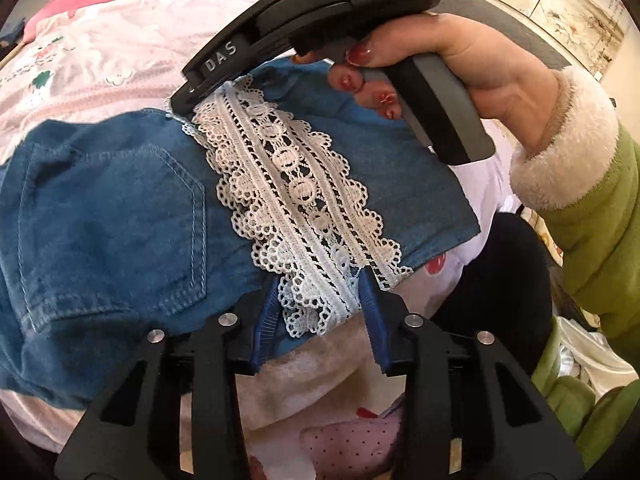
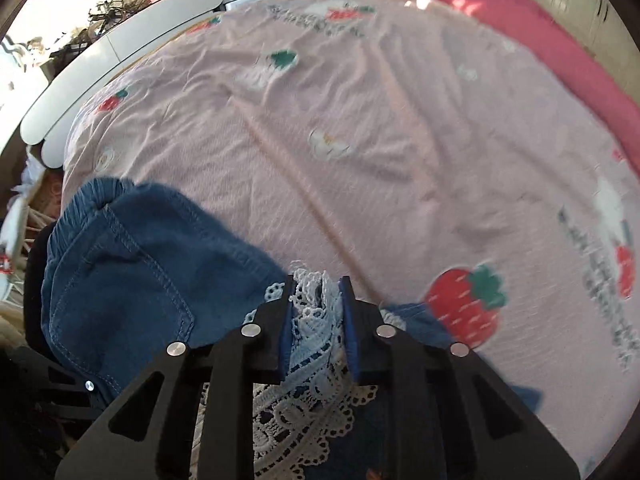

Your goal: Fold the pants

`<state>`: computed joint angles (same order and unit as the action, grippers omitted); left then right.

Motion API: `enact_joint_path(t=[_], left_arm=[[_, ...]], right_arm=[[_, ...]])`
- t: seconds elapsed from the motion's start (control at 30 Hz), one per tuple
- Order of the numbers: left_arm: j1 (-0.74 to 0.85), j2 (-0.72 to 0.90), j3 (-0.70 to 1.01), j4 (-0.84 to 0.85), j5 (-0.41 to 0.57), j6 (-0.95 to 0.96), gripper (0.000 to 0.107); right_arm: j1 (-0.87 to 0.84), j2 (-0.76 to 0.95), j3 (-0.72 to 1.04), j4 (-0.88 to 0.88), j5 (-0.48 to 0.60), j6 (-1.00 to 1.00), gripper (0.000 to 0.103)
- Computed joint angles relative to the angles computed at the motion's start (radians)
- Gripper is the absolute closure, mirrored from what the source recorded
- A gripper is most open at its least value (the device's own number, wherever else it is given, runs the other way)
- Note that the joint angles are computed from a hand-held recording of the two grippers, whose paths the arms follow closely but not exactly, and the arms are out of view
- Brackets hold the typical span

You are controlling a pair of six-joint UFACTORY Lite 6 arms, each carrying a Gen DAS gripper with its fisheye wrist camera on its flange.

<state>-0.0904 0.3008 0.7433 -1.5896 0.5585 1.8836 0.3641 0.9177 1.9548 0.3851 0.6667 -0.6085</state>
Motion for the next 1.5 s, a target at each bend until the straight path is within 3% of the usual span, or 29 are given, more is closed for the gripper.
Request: enact_joint_path(t=[0.03, 0.07, 0.1, 0.3, 0.37, 0.5, 0.67, 0.93, 1.03, 1.1, 1.17, 1.3, 1.5], left_arm=[[0.002, -0.010, -0.008, 0.007, 0.000, -0.007, 0.075], [0.003, -0.022, -0.014, 0.018, -0.001, -0.017, 0.073], [0.000, -0.040, -0.026, 0.016, -0.007, -0.019, 0.068], [0.011, -0.215, -0.097, 0.022, -0.010, -0.041, 0.058], [0.041, -0.224, -0.094, 0.054, 0.041, -0.045, 0.057], [-0.068, -0.181, -0.079, -0.007, 0.015, 0.005, 0.057], [-0.140, -0.090, -0.041, -0.044, -0.069, 0.019, 0.057], [-0.101, -0.130, -0.083, -0.064, -0.030, 0.047, 0.056], [0.018, -0.252, -0.141, 0.035, 0.014, -0.003, 0.052], [0.103, -0.337, -0.177, 0.082, 0.035, -0.033, 0.041], [0.216, -0.421, -0.201, 0.159, 0.047, -0.093, 0.036], [0.370, -0.511, -0.242, 0.239, 0.028, -0.129, 0.025], [0.563, -0.453, -0.204, 0.335, 0.045, -0.183, 0.020]], right_arm=[[-0.018, -0.015, -0.013, 0.066, 0.006, -0.042, 0.068], [-0.037, -0.040, -0.038, 0.145, 0.016, -0.087, 0.052], [-0.069, -0.089, -0.087, 0.242, 0.013, -0.149, 0.045], [-0.185, -0.296, -0.297, 0.437, 0.004, -0.340, 0.045], [-0.193, -0.303, -0.316, 0.424, 0.039, -0.352, 0.052], [-0.150, -0.246, -0.291, 0.359, 0.100, -0.323, 0.085], [-0.073, -0.141, -0.222, 0.193, 0.047, -0.190, 0.086], [-0.062, -0.142, -0.225, 0.171, 0.044, -0.154, 0.085], [-0.079, -0.211, -0.258, 0.230, 0.062, -0.211, 0.072], [-0.084, -0.265, -0.290, 0.270, 0.057, -0.251, 0.053], [-0.072, -0.295, -0.291, 0.291, 0.062, -0.270, 0.052], [-0.020, -0.290, -0.247, 0.278, 0.061, -0.254, 0.038], [0.065, -0.163, -0.054, 0.211, 0.084, -0.152, 0.028]])
